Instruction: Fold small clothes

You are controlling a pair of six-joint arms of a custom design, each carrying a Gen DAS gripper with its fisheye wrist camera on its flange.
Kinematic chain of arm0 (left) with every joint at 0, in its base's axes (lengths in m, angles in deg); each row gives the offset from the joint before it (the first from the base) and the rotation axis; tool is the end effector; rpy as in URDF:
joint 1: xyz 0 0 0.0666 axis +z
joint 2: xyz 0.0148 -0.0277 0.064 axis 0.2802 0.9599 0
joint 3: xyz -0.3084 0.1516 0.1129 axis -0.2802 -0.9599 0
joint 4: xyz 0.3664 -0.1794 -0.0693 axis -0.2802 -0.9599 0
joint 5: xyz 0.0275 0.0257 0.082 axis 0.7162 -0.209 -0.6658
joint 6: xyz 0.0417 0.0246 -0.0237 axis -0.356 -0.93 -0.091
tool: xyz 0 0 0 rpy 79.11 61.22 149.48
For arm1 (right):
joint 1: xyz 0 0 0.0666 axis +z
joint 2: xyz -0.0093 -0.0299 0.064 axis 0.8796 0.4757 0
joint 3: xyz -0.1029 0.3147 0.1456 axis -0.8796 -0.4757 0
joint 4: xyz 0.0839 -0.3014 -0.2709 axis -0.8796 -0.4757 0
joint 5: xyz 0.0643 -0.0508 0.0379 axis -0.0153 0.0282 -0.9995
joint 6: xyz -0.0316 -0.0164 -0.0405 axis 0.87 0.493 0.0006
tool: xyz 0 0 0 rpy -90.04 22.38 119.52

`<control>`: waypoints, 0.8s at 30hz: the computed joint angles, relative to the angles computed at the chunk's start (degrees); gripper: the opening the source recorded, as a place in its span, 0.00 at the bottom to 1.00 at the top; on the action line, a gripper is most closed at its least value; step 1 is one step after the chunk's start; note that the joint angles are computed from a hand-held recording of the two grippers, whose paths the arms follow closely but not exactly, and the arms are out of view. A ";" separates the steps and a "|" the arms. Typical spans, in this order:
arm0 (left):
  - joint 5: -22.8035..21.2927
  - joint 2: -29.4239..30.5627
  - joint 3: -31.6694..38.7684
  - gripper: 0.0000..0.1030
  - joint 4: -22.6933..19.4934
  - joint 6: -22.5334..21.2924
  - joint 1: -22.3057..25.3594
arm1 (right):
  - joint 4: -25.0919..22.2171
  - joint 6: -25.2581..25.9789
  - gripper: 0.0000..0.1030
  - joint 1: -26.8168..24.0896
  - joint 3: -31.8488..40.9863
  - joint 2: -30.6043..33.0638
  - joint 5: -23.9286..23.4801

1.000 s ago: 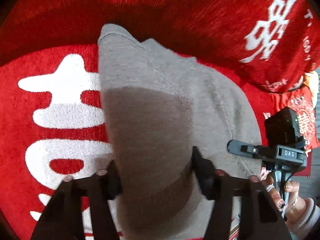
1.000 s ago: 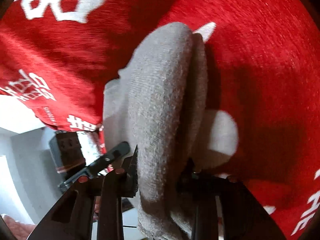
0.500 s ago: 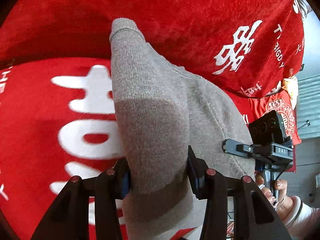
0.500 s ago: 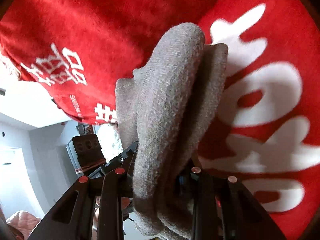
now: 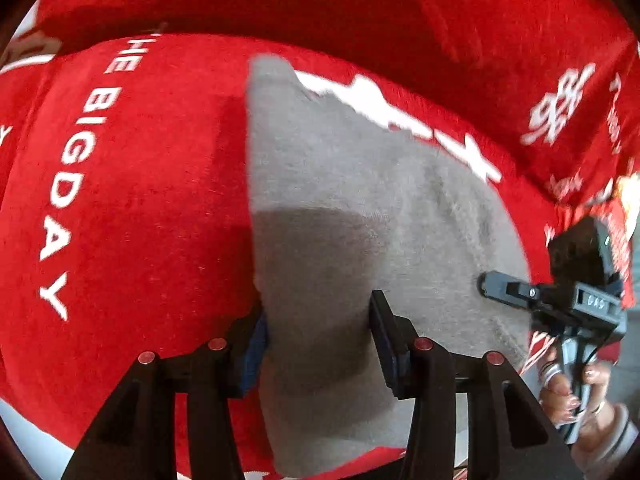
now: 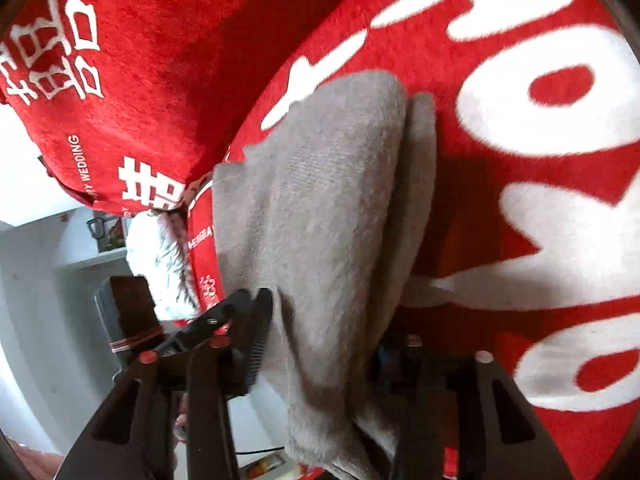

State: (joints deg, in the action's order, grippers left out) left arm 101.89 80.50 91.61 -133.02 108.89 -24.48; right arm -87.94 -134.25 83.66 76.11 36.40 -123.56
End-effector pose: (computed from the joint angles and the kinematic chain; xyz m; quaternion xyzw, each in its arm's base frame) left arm 0.3825 -0.3455 0.3893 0.0935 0.9722 -0.2141 0.0156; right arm 0.2891 0.1386 0.3482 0.2598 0.8647 0.4288 0.0303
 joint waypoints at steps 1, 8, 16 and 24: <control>-1.20 -0.55 0.00 0.47 0.02 -0.23 0.23 | -0.95 -0.19 0.52 -0.28 0.06 -0.43 0.95; -7.13 -0.06 1.99 0.47 -1.09 -3.21 0.26 | -11.59 9.35 0.21 1.82 6.62 1.34 9.64; -15.74 1.22 0.71 0.68 -1.45 -7.34 -2.50 | -22.96 17.31 0.31 3.96 7.55 3.58 20.36; -18.32 -1.81 0.23 0.68 -6.08 -8.46 -2.59 | -25.03 8.82 0.43 2.57 5.89 -6.78 16.73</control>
